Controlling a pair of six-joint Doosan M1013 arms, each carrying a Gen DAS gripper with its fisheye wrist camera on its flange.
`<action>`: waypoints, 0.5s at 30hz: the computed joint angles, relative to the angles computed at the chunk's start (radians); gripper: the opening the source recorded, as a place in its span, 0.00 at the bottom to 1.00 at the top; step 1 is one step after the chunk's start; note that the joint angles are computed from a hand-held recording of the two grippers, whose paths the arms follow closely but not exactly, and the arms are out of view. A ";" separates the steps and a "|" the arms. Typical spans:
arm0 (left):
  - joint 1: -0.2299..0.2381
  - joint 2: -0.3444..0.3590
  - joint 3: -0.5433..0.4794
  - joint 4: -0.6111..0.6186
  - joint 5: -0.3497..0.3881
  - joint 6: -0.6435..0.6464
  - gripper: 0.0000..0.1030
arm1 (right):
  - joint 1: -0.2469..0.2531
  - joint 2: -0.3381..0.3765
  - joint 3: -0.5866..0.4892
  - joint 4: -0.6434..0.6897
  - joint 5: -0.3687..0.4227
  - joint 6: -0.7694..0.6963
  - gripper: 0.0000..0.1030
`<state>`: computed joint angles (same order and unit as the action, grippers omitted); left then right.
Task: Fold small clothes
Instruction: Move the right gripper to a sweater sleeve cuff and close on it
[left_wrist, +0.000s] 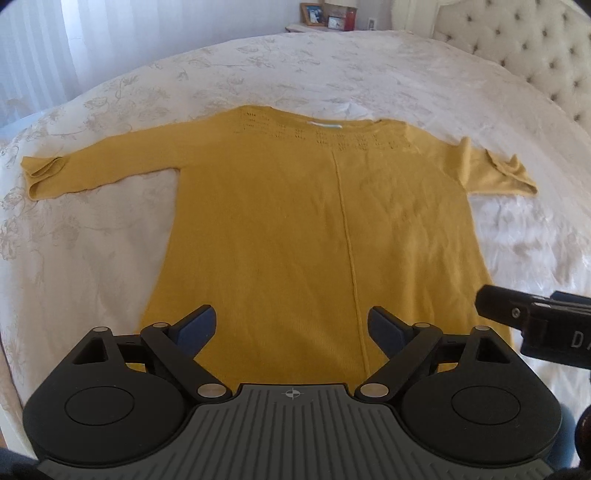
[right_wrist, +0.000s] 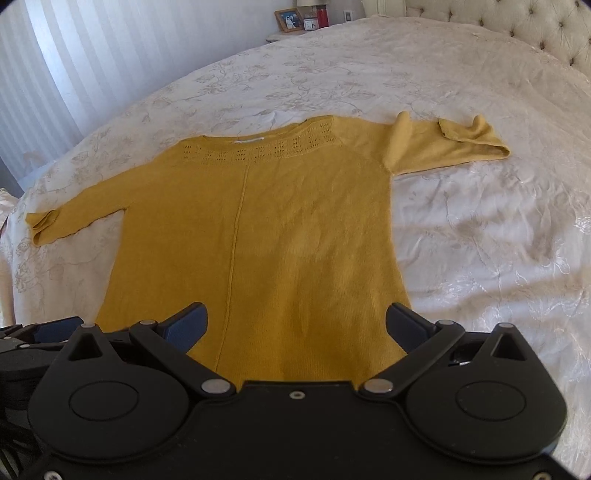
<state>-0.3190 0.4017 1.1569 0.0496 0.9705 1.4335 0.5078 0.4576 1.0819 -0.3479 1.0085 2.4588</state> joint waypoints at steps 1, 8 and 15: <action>0.001 0.016 -0.021 0.004 -0.002 -0.026 0.87 | -0.011 0.011 -0.016 0.020 0.006 -0.020 0.99; 0.026 0.131 -0.152 -0.094 -0.042 -0.057 0.87 | -0.093 0.098 -0.133 0.121 0.085 -0.092 0.99; 0.001 0.245 -0.268 0.050 -0.057 0.011 0.87 | -0.150 0.152 -0.166 0.093 0.075 -0.108 0.99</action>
<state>-0.3181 0.6468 0.8892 0.0993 0.9133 1.4447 0.3576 0.6097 0.9163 -0.2544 1.0831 2.3510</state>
